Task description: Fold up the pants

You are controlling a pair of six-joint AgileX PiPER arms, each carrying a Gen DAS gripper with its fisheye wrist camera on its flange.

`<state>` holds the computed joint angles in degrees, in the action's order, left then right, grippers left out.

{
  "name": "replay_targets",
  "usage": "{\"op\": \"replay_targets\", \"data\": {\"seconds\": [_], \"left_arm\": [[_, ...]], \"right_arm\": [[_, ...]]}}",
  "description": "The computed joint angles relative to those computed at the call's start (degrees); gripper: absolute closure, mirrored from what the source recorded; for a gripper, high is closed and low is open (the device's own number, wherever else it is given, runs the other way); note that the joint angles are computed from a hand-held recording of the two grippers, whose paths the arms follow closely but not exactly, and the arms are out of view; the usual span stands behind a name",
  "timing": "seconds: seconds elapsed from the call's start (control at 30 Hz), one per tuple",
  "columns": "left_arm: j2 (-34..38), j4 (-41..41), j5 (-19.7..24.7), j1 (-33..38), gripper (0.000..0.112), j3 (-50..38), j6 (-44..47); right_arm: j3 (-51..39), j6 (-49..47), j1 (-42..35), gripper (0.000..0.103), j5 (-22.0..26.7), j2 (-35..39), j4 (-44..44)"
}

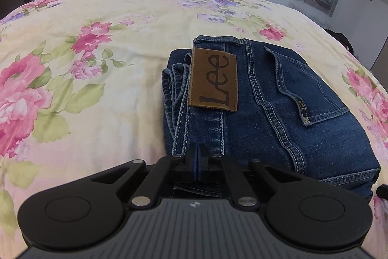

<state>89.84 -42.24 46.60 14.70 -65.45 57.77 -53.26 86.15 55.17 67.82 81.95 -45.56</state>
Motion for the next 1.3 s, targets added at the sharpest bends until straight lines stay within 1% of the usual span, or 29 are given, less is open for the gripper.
{"op": "replay_targets", "data": {"seconds": [0.03, 0.07, 0.13, 0.2, 0.3, 0.33, 0.37, 0.4, 0.47, 0.5, 0.53, 0.57, 0.63, 0.7, 0.73, 0.8, 0.87, 0.9, 0.97, 1.03, 1.07, 1.2, 1.23, 1.27, 1.3], "left_arm": [[-0.23, 0.43, -0.01, -0.06, 0.106, 0.00, -0.50], [-0.56, 1.10, -0.18, -0.21, 0.106, 0.08, -1.07], [-1.29, 2.79, -0.05, -0.18, 0.106, 0.02, -2.85], [-1.48, 4.46, 0.88, 0.43, 0.106, -0.68, -5.05], [-1.95, 9.48, 0.96, 1.14, 0.105, -2.39, -10.92], [-2.09, 8.74, 1.26, 2.33, 0.105, -2.74, -10.74], [-1.88, 5.71, 3.01, 4.26, 0.105, -3.55, -8.85], [-1.55, 1.78, 5.05, 6.28, 0.105, -4.31, -6.73], [-1.48, -5.78, 6.95, 8.96, 0.104, -4.86, -3.57], [-1.42, -9.09, 7.50, 9.56, 0.098, -5.00, -2.12], [-1.25, -11.52, 7.62, 9.43, 0.095, -5.19, -1.08], [-1.28, -13.64, 7.16, 8.82, 0.093, -5.08, 0.39], [-1.15, -15.86, 5.60, 6.65, 0.093, -5.04, 2.61], [-0.18, -16.95, 5.93, 4.61, 0.092, -5.60, 4.30], [0.10, -15.90, 5.46, 3.22, 0.092, -5.49, 4.58], [-0.01, -10.61, 1.72, -0.25, 0.092, -4.03, 3.22], [0.73, -4.94, -1.92, -3.04, 0.091, -2.27, 1.46], [1.53, -3.86, -3.15, -3.31, 0.092, -0.98, 1.97], [2.75, -5.47, -3.98, -2.69, 0.093, 0.13, 4.88], [3.40, -4.53, -3.10, -2.48, 0.095, -0.99, 3.55], [3.48, -4.40, -2.67, -2.29, 0.095, -1.28, 3.03], [1.52, -6.98, -3.07, -1.56, 0.095, 0.34, 5.37], [1.17, -8.61, -2.34, -0.95, 0.093, 0.50, 6.63], [0.91, -10.17, -1.48, -0.16, 0.083, 0.49, 7.65], [0.47, -11.69, -1.54, 0.49, 0.066, 0.67, 8.09]], "right_arm": [[0.93, 0.11, -0.36, 0.103, 0.06, -1.51, 1.67], [2.55, 0.13, -1.24, 0.103, -1.39, -3.75, 3.11], [3.75, 1.06, -0.51, 0.103, -0.78, -6.32, 2.81], [3.61, 1.82, 0.64, 0.103, 0.02, -7.22, 1.63], [3.10, 2.02, 0.57, 0.103, -1.98, -7.55, -0.14], [2.57, 2.02, 0.62, 0.103, -2.51, -7.10, -1.25], [2.41, 2.11, 0.63, 0.103, -3.14, -7.02, -2.44], [1.84, 2.10, 0.50, 0.103, -3.68, -6.49, -3.92], [1.24, 2.13, -0.51, 0.103, -5.60, -6.17, -7.03], [1.08, 2.37, -1.32, 0.102, -6.88, -6.10, -8.42], [0.74, 2.44, -2.61, 0.099, -8.47, -5.88, -9.55], [0.14, 2.35, -4.24, 0.098, -10.13, -5.36, -10.18], [-1.47, 1.34, -8.23, 0.097, -14.36, -3.81, -10.68], [-3.48, 0.35, -12.22, 0.097, -18.69, -1.45, -11.69], [-3.93, 0.59, -14.00, 0.097, -21.10, -0.52, -12.47], [-4.06, 2.23, -17.04, 0.095, -26.42, 1.26, -13.93], [-3.27, 2.61, -19.14, 0.094, -31.78, 2.86, -12.73], [-2.22, 4.22, -18.83, 0.091, -33.46, 4.23, -13.05], [-0.63, 7.99, -16.49, 0.090, -32.09, 7.01, -17.14], [0.93, 12.78, -16.40, 0.090, -33.45, 8.56, -20.62], [1.12, 13.40, -17.01, 0.090, -34.39, 9.02, -21.13], [0.37, 7.37, -19.56, 0.090, -37.31, 8.34, -16.48], [0.02, 5.11, -19.90, 0.090, -37.48, 7.85, -14.73], [-0.28, 3.04, -20.34, 0.090, -37.82, 7.25, -13.10], [0.28, 2.07, -20.87, 0.087, -38.66, 5.67, -12.21]]}}
